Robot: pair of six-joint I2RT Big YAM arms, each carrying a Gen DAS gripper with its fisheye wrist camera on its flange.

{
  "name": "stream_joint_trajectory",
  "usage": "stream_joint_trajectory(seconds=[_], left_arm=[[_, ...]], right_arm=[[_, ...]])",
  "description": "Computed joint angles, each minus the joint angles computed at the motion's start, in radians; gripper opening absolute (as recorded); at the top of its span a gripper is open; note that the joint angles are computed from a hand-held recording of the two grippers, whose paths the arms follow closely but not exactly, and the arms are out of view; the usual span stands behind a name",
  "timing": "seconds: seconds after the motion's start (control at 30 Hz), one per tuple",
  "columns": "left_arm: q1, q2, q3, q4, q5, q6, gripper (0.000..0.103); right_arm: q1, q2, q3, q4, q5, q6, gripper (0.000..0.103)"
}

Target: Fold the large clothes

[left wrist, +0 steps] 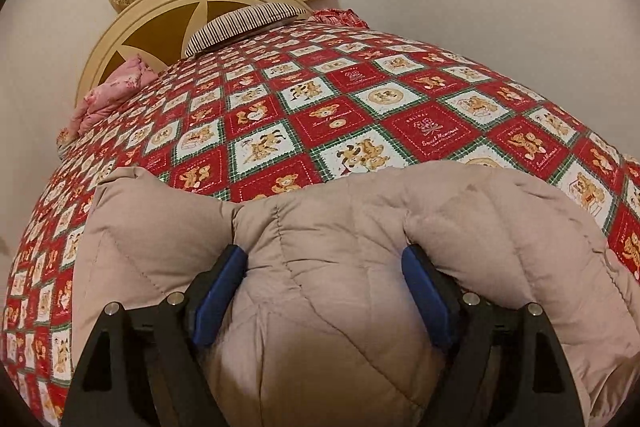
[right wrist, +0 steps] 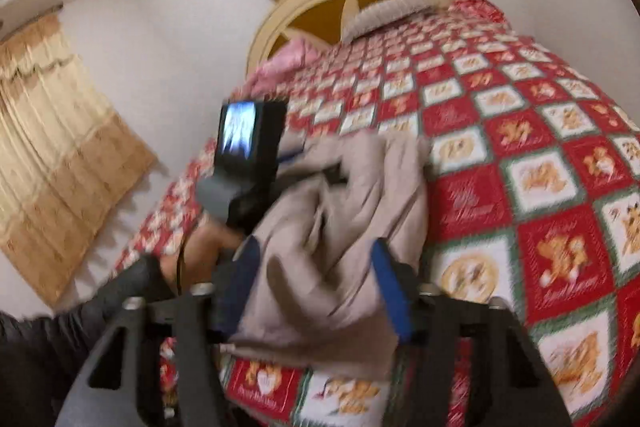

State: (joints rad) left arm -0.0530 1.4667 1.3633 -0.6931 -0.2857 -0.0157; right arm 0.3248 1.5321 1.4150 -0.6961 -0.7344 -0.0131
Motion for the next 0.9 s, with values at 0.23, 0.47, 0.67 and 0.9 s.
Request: stream_joint_trajectory(seconds=[0.23, 0.47, 0.67, 0.9], left_arm=[[-0.016, 0.004, 0.0, 0.002, -0.023, 0.02, 0.081], [-0.038, 0.0, -0.01, 0.018, -0.098, 0.037, 0.082], [-0.038, -0.017, -0.015, 0.017, -0.116, 0.03, 0.082], [-0.026, -0.033, 0.003, -0.024, -0.079, 0.014, 0.082]], right_arm=[[-0.005, 0.035, -0.135, 0.126, -0.022, 0.207, 0.022], [0.003, 0.007, -0.134, 0.084, 0.021, 0.158, 0.025], [0.005, -0.082, -0.092, 0.037, 0.097, 0.031, 0.053], [0.092, 0.003, 0.047, 0.11, 0.216, -0.01, 0.059]])
